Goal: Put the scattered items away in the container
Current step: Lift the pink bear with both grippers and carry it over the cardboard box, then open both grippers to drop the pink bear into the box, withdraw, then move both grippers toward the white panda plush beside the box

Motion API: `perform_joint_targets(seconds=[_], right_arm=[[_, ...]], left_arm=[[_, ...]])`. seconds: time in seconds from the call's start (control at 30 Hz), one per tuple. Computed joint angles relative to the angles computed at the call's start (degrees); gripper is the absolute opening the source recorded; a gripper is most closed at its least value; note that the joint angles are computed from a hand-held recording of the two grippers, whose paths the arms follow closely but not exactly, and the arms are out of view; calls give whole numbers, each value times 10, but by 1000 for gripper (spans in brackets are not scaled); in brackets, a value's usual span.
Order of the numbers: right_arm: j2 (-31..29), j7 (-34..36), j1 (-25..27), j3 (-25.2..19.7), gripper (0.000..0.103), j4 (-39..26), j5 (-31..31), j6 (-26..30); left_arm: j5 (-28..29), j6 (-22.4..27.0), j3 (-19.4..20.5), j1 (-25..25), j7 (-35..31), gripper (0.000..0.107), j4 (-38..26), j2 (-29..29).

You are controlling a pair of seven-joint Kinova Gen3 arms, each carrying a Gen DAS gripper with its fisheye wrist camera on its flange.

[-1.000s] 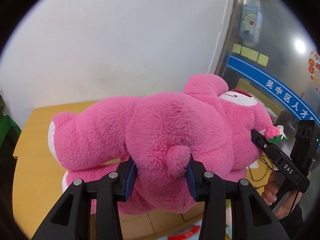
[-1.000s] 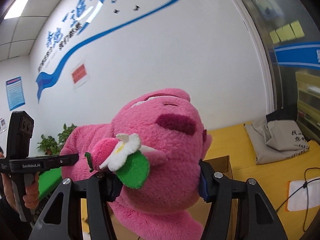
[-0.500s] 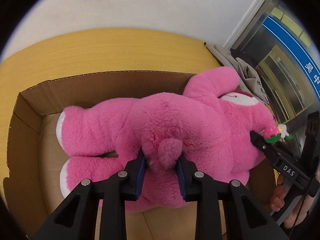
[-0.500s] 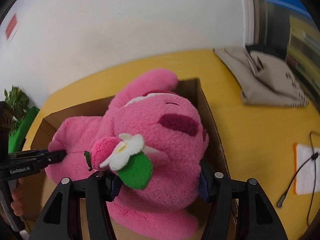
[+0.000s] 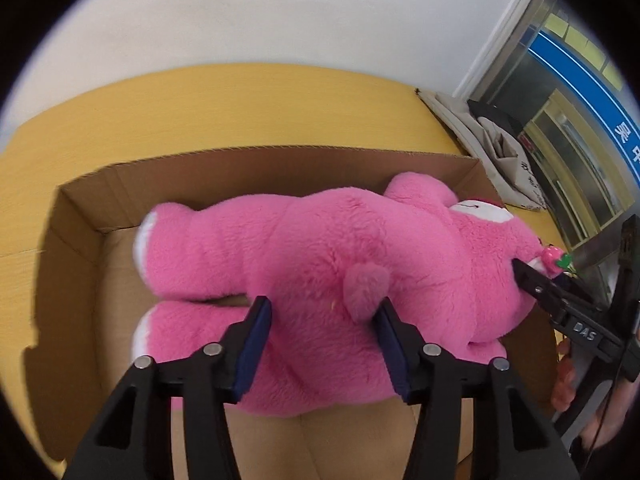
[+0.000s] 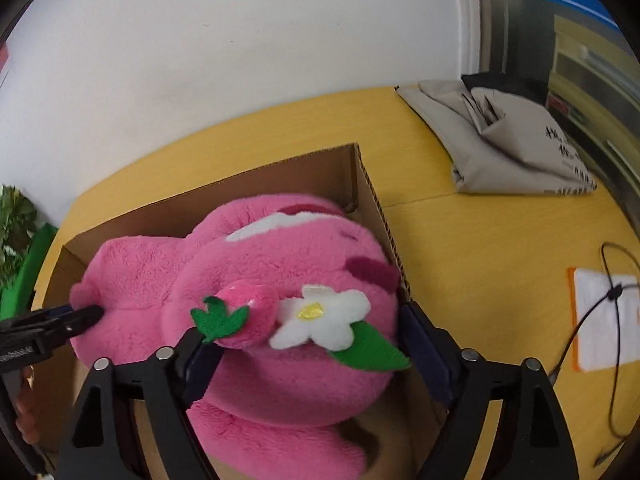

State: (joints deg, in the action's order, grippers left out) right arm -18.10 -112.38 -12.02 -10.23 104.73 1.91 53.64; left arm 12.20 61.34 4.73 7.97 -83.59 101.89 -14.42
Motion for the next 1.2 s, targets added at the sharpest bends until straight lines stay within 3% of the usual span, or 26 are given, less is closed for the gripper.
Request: perform_joint_targets(seconds=[0.07,0.13,0.2,0.3,0.43,0.53,0.67,0.8,0.97,1.2], right_arm=[[-25,6,7,-10,100,-2,14,7],[-58,16,0,-9,103,-6,19,13],[-100,40,-5,-19,103,-12,24,32],[-170,66,-3,-57,103,-35,29,89],[-252,66,23,-88,103,-71,-2,162],[-319,49,67,-109,103,-95,-23,220],[-377,61,83,-113,103,-123,-62,294],[-412,83,103,-106,103,-157,-85,355],[-439,107,127,-93,103,-178,-106,403],[-457,141,143,-73,103,-192,-120,425]], left_arm=[[6,20,22,-35,1,52,-9,-35],[28,48,48,-88,-14,52,-22,-84],[24,89,63,-109,-11,56,-48,-137],[-39,159,92,-88,47,87,-103,-216],[-116,253,170,-86,140,87,-161,-302],[-113,322,207,-115,184,87,-199,-371],[-32,393,188,-164,172,87,-229,-437],[-1,451,194,-196,159,87,-268,-468],[40,490,167,-225,166,87,-284,-492],[63,499,146,-235,165,87,-286,-505]])
